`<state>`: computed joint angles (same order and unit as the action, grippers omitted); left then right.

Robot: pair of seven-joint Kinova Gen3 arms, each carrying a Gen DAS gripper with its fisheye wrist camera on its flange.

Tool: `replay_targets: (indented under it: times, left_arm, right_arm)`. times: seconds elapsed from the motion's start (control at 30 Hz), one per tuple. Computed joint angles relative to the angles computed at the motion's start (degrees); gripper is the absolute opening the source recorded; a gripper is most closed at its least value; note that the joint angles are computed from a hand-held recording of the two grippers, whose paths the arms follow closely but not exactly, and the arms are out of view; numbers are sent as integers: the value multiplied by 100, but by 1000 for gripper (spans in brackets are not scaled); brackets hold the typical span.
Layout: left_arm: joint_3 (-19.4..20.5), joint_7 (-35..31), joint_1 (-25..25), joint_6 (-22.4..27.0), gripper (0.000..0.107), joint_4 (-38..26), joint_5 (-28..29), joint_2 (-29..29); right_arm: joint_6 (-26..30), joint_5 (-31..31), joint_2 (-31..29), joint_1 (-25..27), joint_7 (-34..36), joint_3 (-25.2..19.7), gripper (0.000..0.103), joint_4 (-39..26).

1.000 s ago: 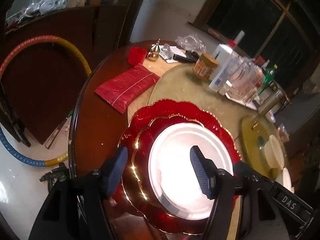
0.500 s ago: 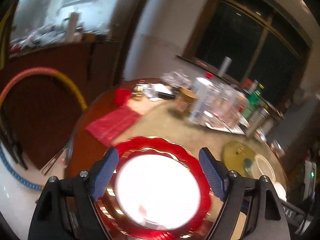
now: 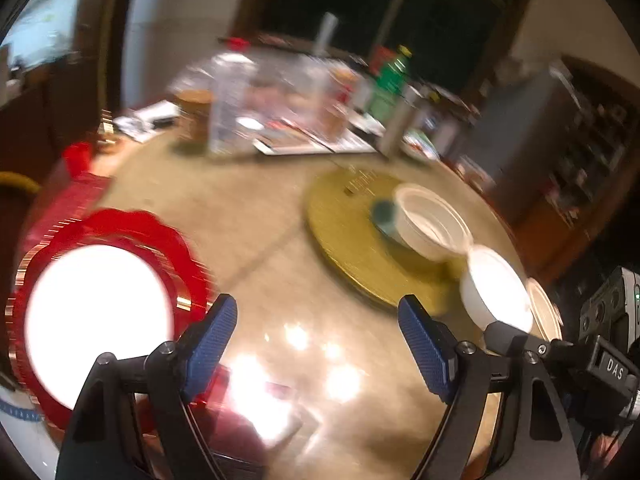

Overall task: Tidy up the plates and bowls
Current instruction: 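Move both open tools back toward the remaining white foam bowls, then grasp a white foam bowl rim with the left tool while the right tool grasps another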

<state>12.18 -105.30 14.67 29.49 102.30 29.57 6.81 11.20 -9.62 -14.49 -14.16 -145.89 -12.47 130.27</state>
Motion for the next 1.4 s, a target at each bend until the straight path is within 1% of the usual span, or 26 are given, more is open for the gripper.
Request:
replay_targets:
  times: [0.07,0.17,0.33,0.4,0.47,0.53,0.57,0.6,0.67,0.73,0.83,0.93,1.0,1.07,1.13,1.2,1.23,1.3,1.33,1.37,1.4]
  left_arm:
    - [79,4,80,281,83,-209,-53,157]
    - [184,-1,228,527,83,-463,-122,360]
    - [321,100,446,987,83,-949,-178,768]
    - [321,308,649,1031,83,-1149,-355,939]
    - [350,431,749,1132,83,-1352,-428,1095]
    - [423,495,760,1159,83,-1479,-381,1209]
    - [382,605,859,1187,83,-1584,-450,1270]
    - [346,738,957,1171,83,-1660,-559,1315]
    - [281,997,1181,1126,83,-1847,-830,1431]
    - [218,1313,1365,1235,83,-2078,-1082,1581]
    - [275,1525,1470,1491,82,-2428,-1208,1843]
    - [194,1769,1722,1540,81,-2606,-1512,1952]
    - [171,1897,1828,1589,81,-2713,-1661,2027]
    - [183,2002,1860,1597,80,-2782,-1687,2086]
    - [148,2120,1943,1571,80,-2840,-1791,2128]
    - [130,2243,2006,1625,79,-2940,-1869,2200]
    - [137,2274,2015,1646,79,-2960,-1885,2222]
    - [105,2367,2076,1655,78,-3012,-1973,2266]
    - [84,2414,2122,1648,77,-3040,-2033,2287]
    - [70,2448,2166,1667,74,-3089,-2095,2323]
    - [56,2470,2209,1695,64,-3124,-2162,2347]
  right_arm:
    - [90,-33,-329,167,-151,-45,81,235]
    - [282,-65,-826,458,-376,-168,81,525]
    - [709,-102,-1525,819,-607,-177,81,800]
    - [879,-87,-1758,1012,-678,-128,81,870]
    - [954,-87,-1935,1196,-753,-95,81,950]
    - [1038,-60,-2052,1424,-823,-77,81,1009]
    - [1046,-58,-2056,1524,-867,-84,81,1020]
    - [1022,-70,-2059,1530,-867,11,81,1059]
    - [892,-124,-2068,1351,-753,368,81,1179]
    - [746,-184,-2033,1361,-730,507,81,1262]
    - [530,-261,-1997,1623,-829,458,81,1353]
    - [328,-248,-1869,1936,-935,290,80,1350]
    - [239,-239,-1778,2045,-988,253,73,1349]
    - [153,-219,-1640,2036,-980,304,62,1332]
    - [119,-233,-1589,1950,-965,420,54,1367]
    - [2,-217,-1442,2002,-970,393,51,1372]
    - [-26,-225,-1386,2030,-991,382,45,1371]
    - [-99,-225,-1309,2033,-999,392,43,1374]
    - [-82,-193,-1291,2131,-1012,316,43,1356]
    - [-68,-161,-1255,2227,-1031,239,43,1327]
    - [-77,-146,-1236,2257,-1043,219,43,1325]
